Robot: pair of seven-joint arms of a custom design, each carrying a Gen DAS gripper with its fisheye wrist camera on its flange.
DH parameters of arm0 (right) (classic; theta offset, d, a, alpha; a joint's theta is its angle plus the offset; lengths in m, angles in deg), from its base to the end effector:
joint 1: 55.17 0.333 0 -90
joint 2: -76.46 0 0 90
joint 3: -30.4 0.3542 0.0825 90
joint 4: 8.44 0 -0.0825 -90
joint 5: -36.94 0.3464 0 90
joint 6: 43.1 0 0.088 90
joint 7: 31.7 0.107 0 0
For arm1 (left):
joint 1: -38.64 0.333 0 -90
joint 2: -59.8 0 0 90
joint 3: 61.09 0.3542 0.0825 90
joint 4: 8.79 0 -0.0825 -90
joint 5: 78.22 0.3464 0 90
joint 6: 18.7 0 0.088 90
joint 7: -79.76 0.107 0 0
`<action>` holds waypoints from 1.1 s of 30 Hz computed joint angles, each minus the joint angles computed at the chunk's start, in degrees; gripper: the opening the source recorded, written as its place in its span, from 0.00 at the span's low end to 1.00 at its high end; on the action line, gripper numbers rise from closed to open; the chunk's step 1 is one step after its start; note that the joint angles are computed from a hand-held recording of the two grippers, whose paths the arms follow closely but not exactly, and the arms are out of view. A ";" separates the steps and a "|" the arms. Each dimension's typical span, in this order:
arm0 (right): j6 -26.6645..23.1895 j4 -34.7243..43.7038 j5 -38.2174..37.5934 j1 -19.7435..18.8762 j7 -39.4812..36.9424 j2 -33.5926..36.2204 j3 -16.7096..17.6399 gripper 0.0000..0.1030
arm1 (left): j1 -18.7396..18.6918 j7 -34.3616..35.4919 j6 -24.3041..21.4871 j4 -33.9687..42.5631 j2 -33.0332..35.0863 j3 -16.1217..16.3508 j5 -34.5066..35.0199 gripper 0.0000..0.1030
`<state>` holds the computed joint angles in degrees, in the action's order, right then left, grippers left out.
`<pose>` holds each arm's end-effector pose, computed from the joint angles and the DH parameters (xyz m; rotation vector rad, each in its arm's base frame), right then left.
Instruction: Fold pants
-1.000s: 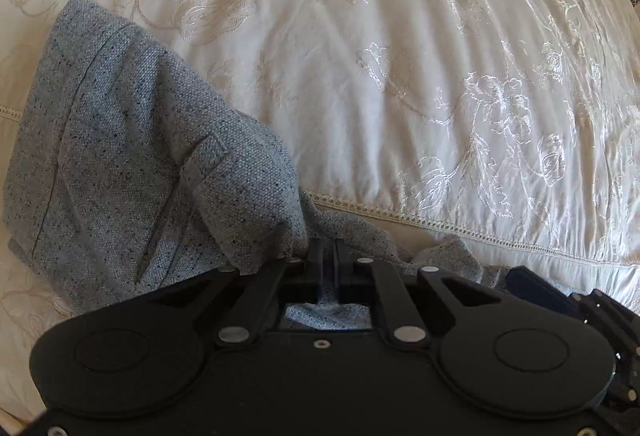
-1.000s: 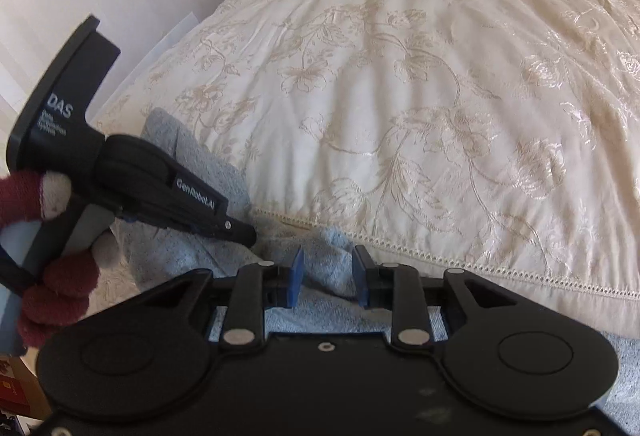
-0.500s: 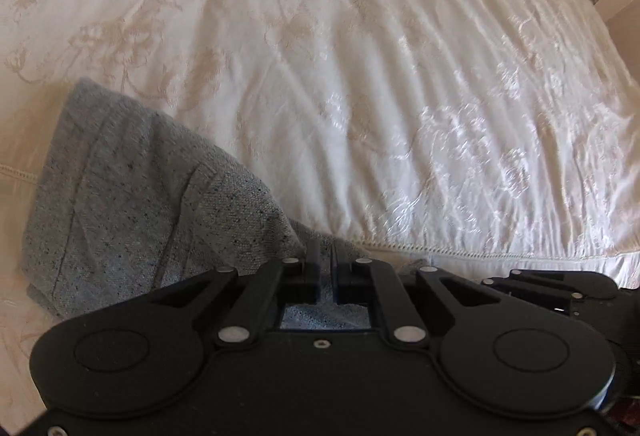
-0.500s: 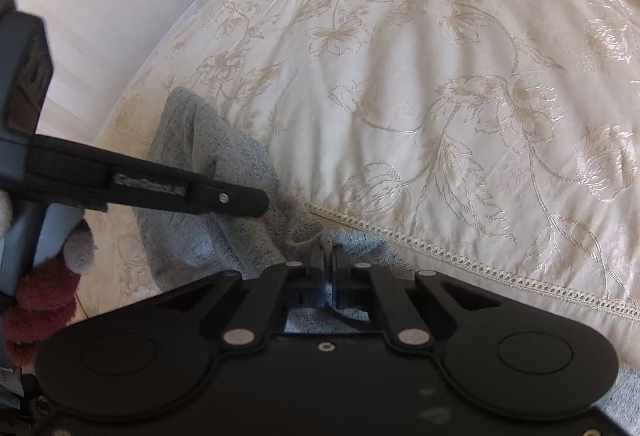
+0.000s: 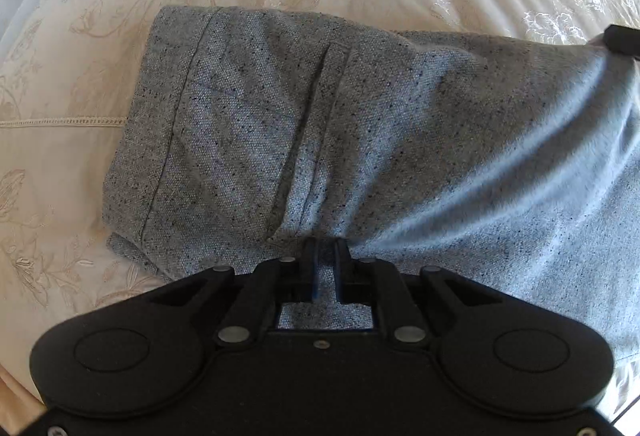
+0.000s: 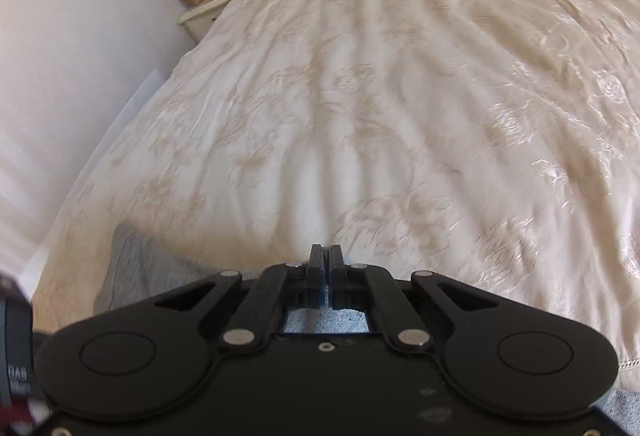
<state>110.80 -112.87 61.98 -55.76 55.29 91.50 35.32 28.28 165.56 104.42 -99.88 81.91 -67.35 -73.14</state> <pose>0.6448 0.0293 0.5142 -1.5572 1.9382 -0.2307 0.6419 -0.1759 0.4805 -1.8467 2.3704 -0.1854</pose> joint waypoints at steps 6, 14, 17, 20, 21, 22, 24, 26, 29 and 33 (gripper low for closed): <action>-10.23 12.43 -5.92 -0.86 1.49 9.75 0.41 0.03 | 0.25 1.38 2.57 -2.14 -1.40 -0.17 0.24 0.17; -1.42 -0.78 5.18 -3.17 -5.90 -1.02 2.69 0.20 | -0.49 4.73 6.20 5.89 1.78 -1.67 -2.49 0.17; -2.06 -4.83 2.40 -0.23 -5.43 -3.63 0.75 0.20 | -2.42 3.71 4.79 12.06 6.91 -0.47 -1.03 0.18; -2.53 -8.07 -4.94 2.87 0.81 -4.27 -2.22 0.18 | -3.40 1.50 -1.05 18.27 11.89 1.73 1.20 0.20; -2.50 -9.63 -9.04 3.86 4.35 -4.27 -3.60 0.16 | -3.63 0.05 -0.46 17.83 11.95 2.55 2.21 0.21; -2.93 -10.50 -12.67 4.52 7.66 -3.96 -4.70 0.14 | -2.58 0.31 0.85 16.79 11.57 2.04 1.22 0.21; -1.94 -13.37 -14.55 3.88 9.32 -5.22 -5.07 0.07 | -0.45 0.54 1.25 15.82 10.93 0.89 -2.12 0.21; -2.49 -13.55 -13.86 2.90 9.13 -6.28 -4.82 0.11 | -0.14 -0.39 -0.39 16.57 10.85 1.01 -2.88 0.21; 4.92 -15.97 -6.46 1.15 0.03 -8.84 -2.85 0.21 | -0.82 -0.19 -1.66 17.62 10.54 1.05 -1.75 0.20; 2.27 -9.84 5.83 -0.90 -16.27 -5.56 -0.78 0.36 | -1.55 1.99 -2.29 17.96 9.86 0.38 -0.81 0.19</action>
